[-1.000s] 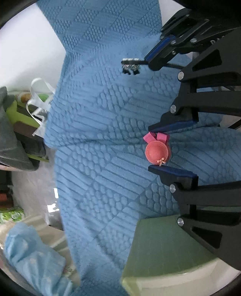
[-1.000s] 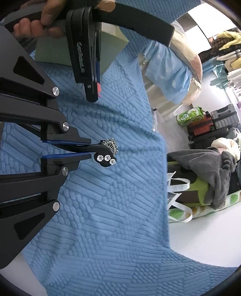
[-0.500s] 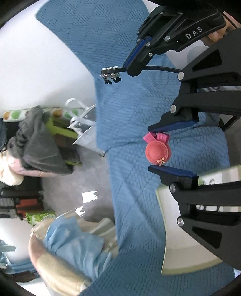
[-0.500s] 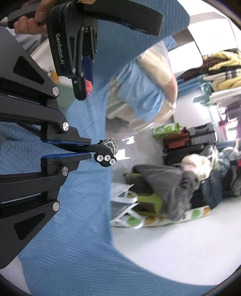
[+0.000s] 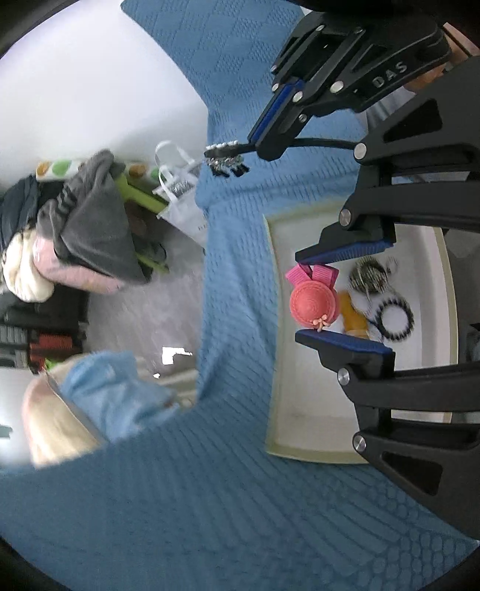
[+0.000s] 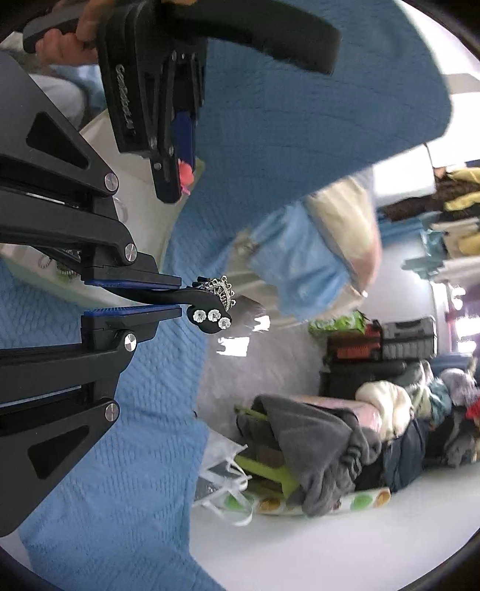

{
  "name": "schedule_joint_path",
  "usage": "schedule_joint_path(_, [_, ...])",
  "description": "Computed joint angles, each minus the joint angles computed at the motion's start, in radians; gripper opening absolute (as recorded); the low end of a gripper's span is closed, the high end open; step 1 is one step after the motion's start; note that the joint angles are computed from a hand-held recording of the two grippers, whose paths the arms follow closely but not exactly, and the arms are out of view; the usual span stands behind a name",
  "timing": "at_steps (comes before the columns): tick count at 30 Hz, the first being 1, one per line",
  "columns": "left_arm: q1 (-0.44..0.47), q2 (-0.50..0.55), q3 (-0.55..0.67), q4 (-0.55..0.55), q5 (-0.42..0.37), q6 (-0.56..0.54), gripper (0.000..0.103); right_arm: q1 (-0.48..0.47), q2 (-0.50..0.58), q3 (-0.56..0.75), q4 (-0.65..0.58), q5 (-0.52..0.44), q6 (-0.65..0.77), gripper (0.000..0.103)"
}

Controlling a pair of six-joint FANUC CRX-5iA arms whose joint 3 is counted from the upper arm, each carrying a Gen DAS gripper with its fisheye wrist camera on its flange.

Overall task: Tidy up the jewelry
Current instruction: 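Carry the hat charm and pendant into the box and open both tools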

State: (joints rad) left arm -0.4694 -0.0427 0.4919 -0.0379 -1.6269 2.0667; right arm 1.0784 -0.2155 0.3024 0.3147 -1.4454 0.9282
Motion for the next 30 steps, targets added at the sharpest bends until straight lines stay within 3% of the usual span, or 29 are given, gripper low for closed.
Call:
schedule_joint_path(3, [0.031,-0.062,-0.121,0.021,0.046,-0.001,0.037,0.032,0.012,-0.046,0.014,0.018,-0.020,0.006])
schedule_joint_path(11, [0.066,-0.143,-0.296,0.049,0.095,-0.012,0.037,0.084,-0.001,-0.170,0.057,0.046,-0.093,0.006])
schedule_joint_path(21, [0.055,-0.162,-0.365,0.062,0.122,-0.024,0.038,0.129,-0.031,-0.239,0.099,0.054,-0.124,0.009])
schedule_joint_path(24, [0.061,-0.165,-0.374,0.086,0.115,-0.034,0.045,0.107,-0.034,-0.227,0.047,0.059,-0.110,0.011])
schedule_joint_path(27, [0.041,-0.171,-0.354,0.055,0.107,-0.018,0.070,0.095,-0.037,-0.214,0.017,0.055,-0.112,0.034])
schedule_joint_path(30, [0.032,-0.183,-0.322,0.037,0.103,-0.014,0.071,0.102,-0.041,-0.191,0.016,0.049,-0.095,0.036])
